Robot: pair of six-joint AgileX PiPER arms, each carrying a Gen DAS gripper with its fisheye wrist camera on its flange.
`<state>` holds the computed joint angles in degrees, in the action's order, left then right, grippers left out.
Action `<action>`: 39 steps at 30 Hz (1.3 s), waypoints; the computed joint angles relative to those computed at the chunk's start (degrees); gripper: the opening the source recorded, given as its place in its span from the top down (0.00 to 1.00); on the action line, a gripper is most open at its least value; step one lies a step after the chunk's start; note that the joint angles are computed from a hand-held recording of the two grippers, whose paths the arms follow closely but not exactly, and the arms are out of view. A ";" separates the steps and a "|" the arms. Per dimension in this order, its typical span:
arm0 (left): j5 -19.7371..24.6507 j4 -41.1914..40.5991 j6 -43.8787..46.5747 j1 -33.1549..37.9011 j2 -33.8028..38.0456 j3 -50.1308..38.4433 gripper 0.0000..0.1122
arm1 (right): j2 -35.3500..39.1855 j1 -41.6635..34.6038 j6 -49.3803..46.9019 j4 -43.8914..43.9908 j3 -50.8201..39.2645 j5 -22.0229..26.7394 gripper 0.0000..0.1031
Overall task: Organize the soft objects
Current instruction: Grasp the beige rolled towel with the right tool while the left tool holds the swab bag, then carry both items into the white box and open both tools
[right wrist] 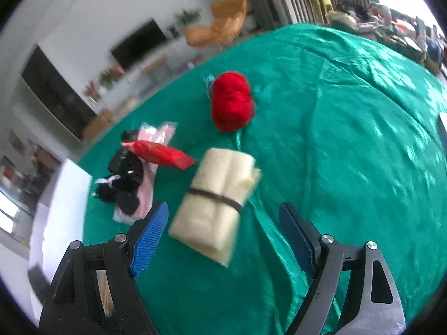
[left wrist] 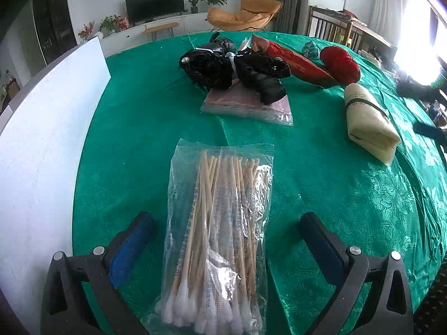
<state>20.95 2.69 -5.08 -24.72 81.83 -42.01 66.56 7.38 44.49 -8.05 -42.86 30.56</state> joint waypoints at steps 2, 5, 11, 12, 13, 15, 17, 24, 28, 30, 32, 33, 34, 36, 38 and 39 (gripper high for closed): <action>0.00 -0.17 0.23 0.06 0.02 -0.02 0.08 | 8.43 -0.12 -3.19 4.20 -7.33 4.36 0.18; -0.02 -0.22 0.30 0.09 0.00 -0.01 0.08 | 18.13 3.68 0.31 -0.41 -14.34 9.39 0.18; -0.09 -0.25 0.33 0.08 0.10 -0.04 0.08 | 20.12 7.54 1.58 -8.31 -12.70 9.60 0.22; -0.09 -0.25 0.33 0.08 0.10 -0.04 0.08 | 19.28 7.05 1.05 -8.19 -11.83 9.31 0.22; -0.08 -0.25 0.31 0.07 0.13 -0.07 0.08 | 18.74 6.49 -0.10 -7.74 -11.20 9.28 0.24; -0.10 -0.26 0.37 0.08 0.11 -0.04 0.08 | 17.58 6.35 -1.78 -8.29 -10.10 9.54 0.36; 0.00 -0.98 1.24 0.27 0.02 0.00 0.08 | 15.25 5.60 -5.07 -6.78 -8.00 9.25 0.40; 6.15 -7.60 10.77 3.20 -3.83 -0.26 0.55 | 1.58 3.86 -14.72 3.36 0.24 9.90 0.58; 8.70 -19.92 21.69 6.76 -6.46 0.60 0.68 | -5.92 6.11 -13.38 4.10 5.02 11.21 0.59; 11.98 -29.67 30.05 10.17 -10.09 1.68 0.68 | -8.33 7.15 -12.23 4.41 5.92 11.36 0.59; 14.84 -32.92 32.16 11.95 -14.17 2.36 0.68 | -10.10 12.21 -5.88 0.31 5.33 12.51 0.59; 17.06 -35.14 33.74 13.49 -15.86 2.10 0.69 | -10.82 14.36 -3.51 -1.35 4.82 13.23 0.59; 20.05 -38.18 36.25 15.92 -17.42 1.63 0.68 | -11.35 16.14 -1.99 -2.23 3.95 13.84 0.59; 26.81 -42.35 39.73 21.55 -20.47 -0.61 0.68 | -11.54 19.97 0.80 -3.91 1.23 15.23 0.59; 33.73 -45.82 43.36 28.83 -22.97 -3.78 0.68 | -10.23 25.30 4.32 -6.99 -3.11 16.89 0.59; 37.59 -47.66 45.71 33.66 -23.70 -5.91 0.68 | -9.13 28.25 5.85 -8.52 -5.71 17.65 0.59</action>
